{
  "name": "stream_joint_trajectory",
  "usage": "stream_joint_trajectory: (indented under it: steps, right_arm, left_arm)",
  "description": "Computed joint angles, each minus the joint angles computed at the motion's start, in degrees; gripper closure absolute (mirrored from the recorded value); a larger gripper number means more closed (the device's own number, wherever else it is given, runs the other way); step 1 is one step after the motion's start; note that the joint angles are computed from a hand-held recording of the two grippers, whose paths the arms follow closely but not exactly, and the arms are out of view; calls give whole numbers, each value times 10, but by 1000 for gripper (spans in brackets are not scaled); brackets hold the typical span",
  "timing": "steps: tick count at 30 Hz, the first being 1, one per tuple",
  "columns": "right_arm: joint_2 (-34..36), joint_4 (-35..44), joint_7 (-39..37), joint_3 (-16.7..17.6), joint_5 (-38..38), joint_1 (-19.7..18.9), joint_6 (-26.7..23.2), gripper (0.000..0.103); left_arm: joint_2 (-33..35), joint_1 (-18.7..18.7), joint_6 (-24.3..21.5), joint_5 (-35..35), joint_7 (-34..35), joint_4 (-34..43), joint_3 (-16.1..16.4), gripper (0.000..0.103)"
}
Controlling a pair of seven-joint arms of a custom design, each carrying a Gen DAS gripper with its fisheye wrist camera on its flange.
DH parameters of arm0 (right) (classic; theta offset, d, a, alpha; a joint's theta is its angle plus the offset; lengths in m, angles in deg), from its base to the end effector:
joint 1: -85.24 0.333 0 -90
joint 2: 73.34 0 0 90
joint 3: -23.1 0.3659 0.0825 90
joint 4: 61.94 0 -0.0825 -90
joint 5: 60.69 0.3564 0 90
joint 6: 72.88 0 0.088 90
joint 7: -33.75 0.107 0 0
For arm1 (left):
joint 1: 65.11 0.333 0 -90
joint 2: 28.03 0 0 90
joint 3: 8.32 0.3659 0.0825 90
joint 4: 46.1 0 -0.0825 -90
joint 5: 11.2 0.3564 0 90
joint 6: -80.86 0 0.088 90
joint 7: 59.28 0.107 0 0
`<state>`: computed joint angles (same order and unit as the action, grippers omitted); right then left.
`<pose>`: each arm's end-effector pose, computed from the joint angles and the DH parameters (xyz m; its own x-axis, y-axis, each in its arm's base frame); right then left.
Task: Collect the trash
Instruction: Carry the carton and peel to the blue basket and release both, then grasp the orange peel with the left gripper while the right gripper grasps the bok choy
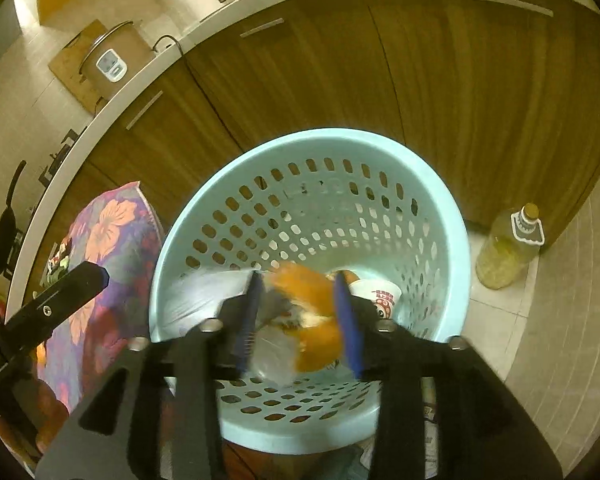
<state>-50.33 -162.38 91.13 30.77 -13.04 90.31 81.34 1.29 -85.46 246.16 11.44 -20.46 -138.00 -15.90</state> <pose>0.6770 0.1143 0.4549 0.2235 -0.8779 -0.4235 -0.8346 0.0520 -0.5483 0.6479 -0.3440 0.4819 -0.0251 -0.9390 0.3430 -0.7551 -0.2070 -0.6220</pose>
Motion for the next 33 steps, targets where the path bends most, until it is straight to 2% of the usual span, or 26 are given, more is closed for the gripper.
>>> stream_joint_trajectory:
  steps: [4, 7, 11, 15, 16, 19, 20, 22, 25, 30, 33]
  right_arm:
    - [-10, -6, 0, -3, -13, 7, 8, 46]
    - [-20, -10, -19, 8, 6, 1, 9, 46]
    - [-44, -26, -81, 26, 60, -2, 22, 46]
    - [-70, -33, -144, 33, 110, 12, 29, 46]
    - [-76, -34, -159, 34, 123, 17, 29, 46]
    - [-95, -35, -202, 34, 149, 40, 33, 46]
    - [-100, -36, -212, 34, 153, 49, 35, 46]
    - [-108, -33, -238, 37, 166, 65, 29, 46]
    - [-117, -30, -275, 42, 182, 92, 24, 46]
    - [-107, -6, -288, 50, 170, 140, -6, 46]
    - [-88, 14, -293, 61, 139, 174, 9, 46]
  left_arm:
    - [-17, -4, 14, 9, -7, -21, 8, 42]
    - [-33, -10, 30, 21, -24, -42, 18, 42]
    - [-67, -33, 53, 66, -77, -80, 56, 42]
    - [-114, -68, 74, 158, -178, -125, 113, 42]
    - [-133, -86, 82, 203, -225, -142, 141, 42]
    - [-174, -109, 80, 303, -330, -173, 180, 42]
    - [-194, -119, 75, 353, -382, -188, 195, 42]
    - [-228, -122, 61, 427, -458, -212, 204, 42]
    - [-288, -109, 13, 497, -524, -261, 193, 42]
    - [-394, -71, -80, 504, -538, -357, 159, 42]
    - [-453, -43, -135, 484, -531, -412, 141, 42]
